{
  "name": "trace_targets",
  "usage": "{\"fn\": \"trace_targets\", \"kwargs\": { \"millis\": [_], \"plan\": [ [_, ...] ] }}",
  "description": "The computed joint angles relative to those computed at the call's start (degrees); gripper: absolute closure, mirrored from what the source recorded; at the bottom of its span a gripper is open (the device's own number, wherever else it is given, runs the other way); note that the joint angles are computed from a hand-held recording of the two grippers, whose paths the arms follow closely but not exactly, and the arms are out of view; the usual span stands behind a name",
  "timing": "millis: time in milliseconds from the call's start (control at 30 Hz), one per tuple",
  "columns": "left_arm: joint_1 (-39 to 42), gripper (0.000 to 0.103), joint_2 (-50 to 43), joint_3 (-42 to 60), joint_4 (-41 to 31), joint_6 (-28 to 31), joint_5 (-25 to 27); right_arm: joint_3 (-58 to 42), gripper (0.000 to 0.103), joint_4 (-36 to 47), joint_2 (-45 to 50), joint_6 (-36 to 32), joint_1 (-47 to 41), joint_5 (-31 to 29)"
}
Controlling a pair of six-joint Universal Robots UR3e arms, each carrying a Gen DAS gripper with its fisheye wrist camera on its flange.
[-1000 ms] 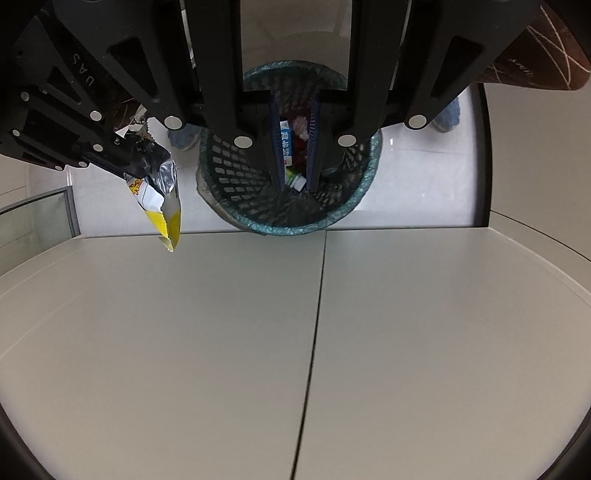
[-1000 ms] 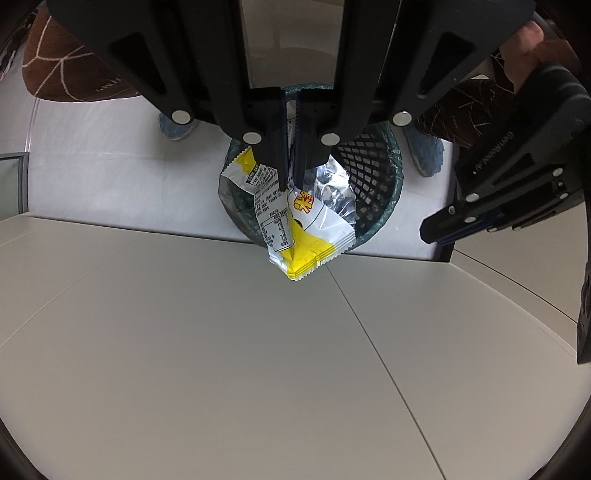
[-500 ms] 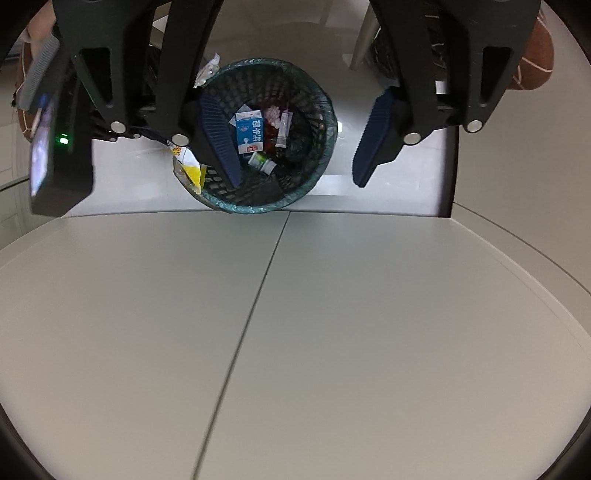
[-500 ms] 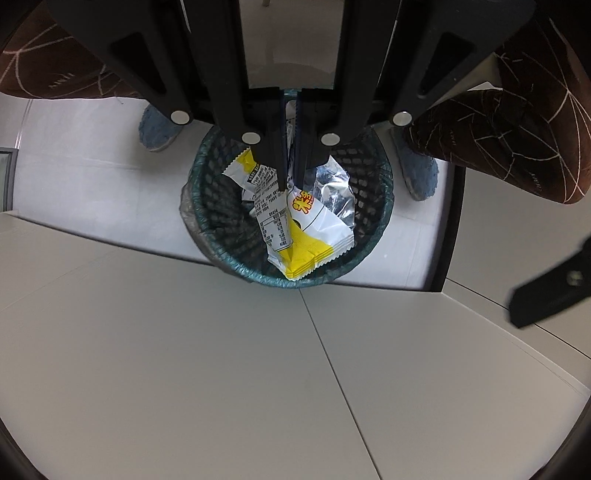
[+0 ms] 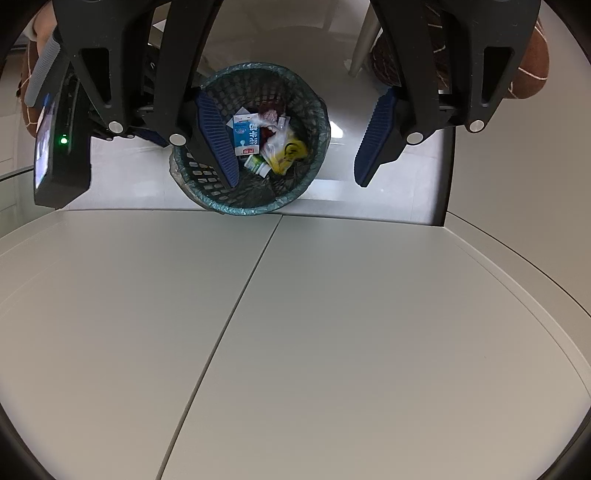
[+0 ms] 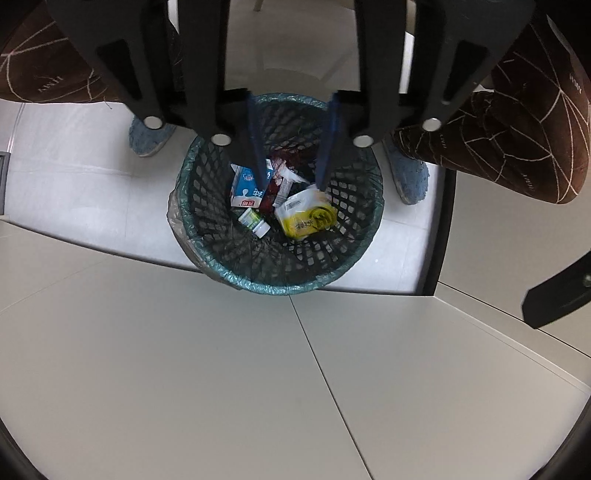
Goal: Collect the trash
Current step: 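Open the left tool over the wastebasket while the right tool releases the yellow wrapper, then raise both open tools back up to the counter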
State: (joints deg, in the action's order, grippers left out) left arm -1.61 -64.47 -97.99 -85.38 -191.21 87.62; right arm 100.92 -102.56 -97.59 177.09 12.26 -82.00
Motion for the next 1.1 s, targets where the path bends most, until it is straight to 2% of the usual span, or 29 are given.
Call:
{"fn": "trace_targets", "kwargs": {
  "millis": [100,333,367,500,867,1000,1100],
  "plan": [
    [0.41,0.030,0.53,0.64,-0.34,-0.03,-0.27,-0.85,0.049,0.56,-1.88,-0.19,-0.23,-0.20],
    [0.58,0.017,0.72,7.33,-3.59,-0.37,0.26,-6.94,0.025,5.11,-5.97,-1.05,-1.07,-1.12],
    [0.05,0.016,0.38,8.62,-3.90,-0.95,0.71,-8.54,0.019,5.80,-6.11,-0.73,-0.89,-1.74],
    [-0.06,0.008,-0.49,15.43,-7.06,-1.55,0.86,-14.85,0.011,7.44,-6.33,0.09,-0.60,-4.42],
    [0.82,0.006,-5.68,40.40,-19.09,-0.86,1.78,-35.80,0.008,13.90,-5.31,-1.61,-2.00,-4.62],
    [0.57,0.006,-11.18,56.05,-26.81,-1.38,2.22,-45.03,0.008,16.63,-3.20,-1.79,-1.35,-5.44],
    [0.63,0.006,-17.72,72.69,-34.68,-1.50,2.11,-52.94,0.008,19.61,-1.31,-2.45,-1.97,-4.70]
  ]
}}
